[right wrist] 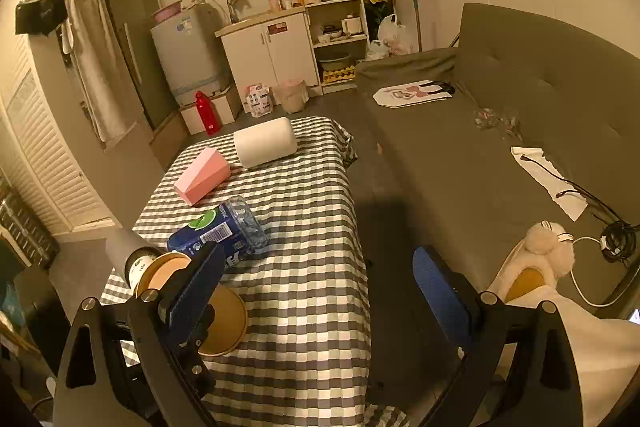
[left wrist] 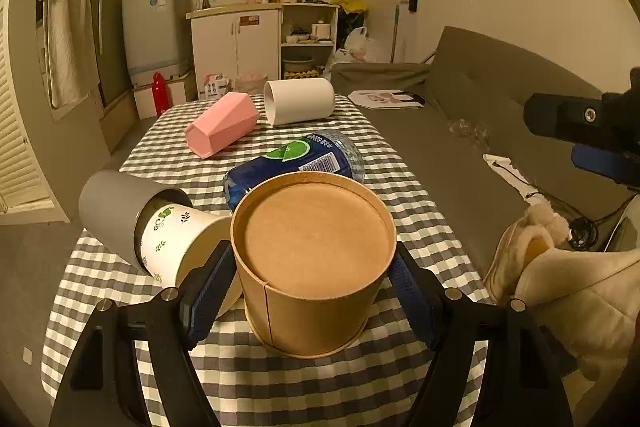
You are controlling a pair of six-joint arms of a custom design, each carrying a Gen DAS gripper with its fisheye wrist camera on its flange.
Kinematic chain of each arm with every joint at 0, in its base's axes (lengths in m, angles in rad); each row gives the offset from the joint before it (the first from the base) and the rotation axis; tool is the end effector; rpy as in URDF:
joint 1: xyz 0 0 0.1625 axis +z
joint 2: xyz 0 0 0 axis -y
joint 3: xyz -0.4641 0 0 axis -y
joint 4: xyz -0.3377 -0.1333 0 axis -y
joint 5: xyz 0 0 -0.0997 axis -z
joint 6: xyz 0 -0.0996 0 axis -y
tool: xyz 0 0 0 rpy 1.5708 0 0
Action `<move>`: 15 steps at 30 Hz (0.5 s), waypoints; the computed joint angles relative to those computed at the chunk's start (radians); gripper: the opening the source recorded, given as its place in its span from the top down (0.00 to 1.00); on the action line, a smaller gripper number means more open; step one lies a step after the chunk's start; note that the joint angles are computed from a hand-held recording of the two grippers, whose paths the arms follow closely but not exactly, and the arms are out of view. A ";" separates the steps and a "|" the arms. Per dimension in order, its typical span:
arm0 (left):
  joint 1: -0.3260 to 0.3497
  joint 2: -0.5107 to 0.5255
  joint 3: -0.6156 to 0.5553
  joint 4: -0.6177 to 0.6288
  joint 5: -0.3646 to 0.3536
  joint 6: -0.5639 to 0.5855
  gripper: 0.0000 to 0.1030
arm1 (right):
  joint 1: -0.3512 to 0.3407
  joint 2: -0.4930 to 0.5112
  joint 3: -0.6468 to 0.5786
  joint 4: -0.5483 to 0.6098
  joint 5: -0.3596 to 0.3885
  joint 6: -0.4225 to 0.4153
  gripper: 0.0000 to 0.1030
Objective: Flip cup upside down
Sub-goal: 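Lower the upright kraft cup onto the table with the right gripper, then open the right gripper and withdraw it from the kraft cup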
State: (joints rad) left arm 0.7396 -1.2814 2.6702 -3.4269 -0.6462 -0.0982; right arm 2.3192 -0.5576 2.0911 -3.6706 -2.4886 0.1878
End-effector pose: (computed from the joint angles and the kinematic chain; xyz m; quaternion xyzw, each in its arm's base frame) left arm -0.0853 -0.3659 0.2665 0.2156 0.8499 -0.3797 0.2950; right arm 0.3956 -0.3464 0.0730 0.1192 -0.8615 0.4154 0.2666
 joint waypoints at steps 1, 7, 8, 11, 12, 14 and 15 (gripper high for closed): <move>0.001 -0.009 -0.005 0.022 -0.003 -0.013 0.22 | 0.000 0.000 0.000 0.001 -0.001 0.000 0.07; -0.029 -0.085 -0.025 0.202 0.036 -0.120 0.15 | 0.009 -0.001 -0.006 -0.009 -0.010 -0.012 0.07; -0.037 -0.106 -0.029 0.243 0.040 -0.139 0.15 | 0.011 -0.002 -0.007 -0.010 -0.011 -0.013 0.07; -0.066 -0.171 -0.035 0.335 0.040 -0.178 0.15 | 0.023 -0.003 -0.006 -0.029 -0.016 -0.032 0.07; -0.078 -0.196 -0.038 0.374 0.041 -0.194 0.14 | 0.028 -0.003 -0.006 -0.036 -0.019 -0.040 0.07; -0.102 -0.237 -0.043 0.434 0.049 -0.219 0.14 | 0.038 -0.003 -0.007 -0.048 -0.028 -0.058 0.07; -0.119 -0.267 -0.047 0.470 0.054 -0.232 0.14 | 0.045 -0.003 -0.008 -0.057 -0.034 -0.070 0.07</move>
State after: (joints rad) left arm 0.6205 -1.5484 2.6233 -2.9567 -0.5921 -0.3304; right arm 2.3640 -0.5603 2.0831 -3.7278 -2.5222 0.1174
